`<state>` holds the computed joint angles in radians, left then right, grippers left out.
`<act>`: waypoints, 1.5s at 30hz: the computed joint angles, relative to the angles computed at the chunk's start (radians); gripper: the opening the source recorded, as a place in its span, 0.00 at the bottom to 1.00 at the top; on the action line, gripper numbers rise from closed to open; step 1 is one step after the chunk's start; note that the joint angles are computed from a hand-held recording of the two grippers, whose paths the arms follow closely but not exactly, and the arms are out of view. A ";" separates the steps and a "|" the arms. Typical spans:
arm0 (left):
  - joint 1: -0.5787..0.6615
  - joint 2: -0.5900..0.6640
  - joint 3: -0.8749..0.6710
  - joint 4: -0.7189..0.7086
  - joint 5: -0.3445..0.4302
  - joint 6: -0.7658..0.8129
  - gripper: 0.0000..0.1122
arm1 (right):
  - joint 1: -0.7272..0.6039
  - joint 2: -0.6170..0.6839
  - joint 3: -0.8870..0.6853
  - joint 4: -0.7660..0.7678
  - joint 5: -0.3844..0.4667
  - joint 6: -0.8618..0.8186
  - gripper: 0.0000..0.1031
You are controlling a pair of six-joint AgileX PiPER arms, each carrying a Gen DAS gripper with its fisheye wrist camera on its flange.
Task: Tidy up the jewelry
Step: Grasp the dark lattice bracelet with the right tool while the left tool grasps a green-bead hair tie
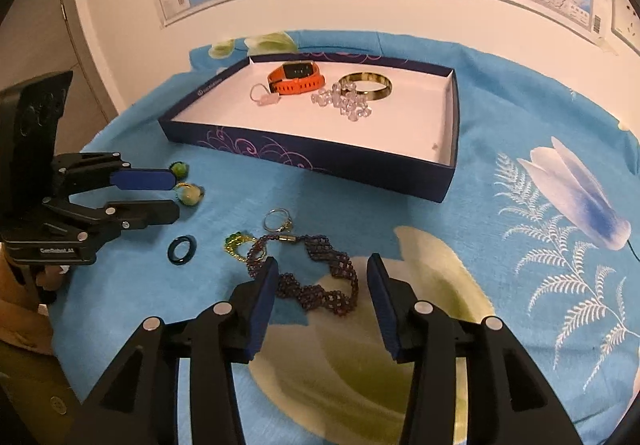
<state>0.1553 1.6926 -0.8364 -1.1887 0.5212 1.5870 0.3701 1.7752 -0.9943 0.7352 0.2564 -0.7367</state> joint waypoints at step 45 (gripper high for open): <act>0.061 -0.058 -0.037 -0.047 0.069 -0.029 0.14 | -0.010 -0.118 -0.032 0.369 0.018 -0.349 0.02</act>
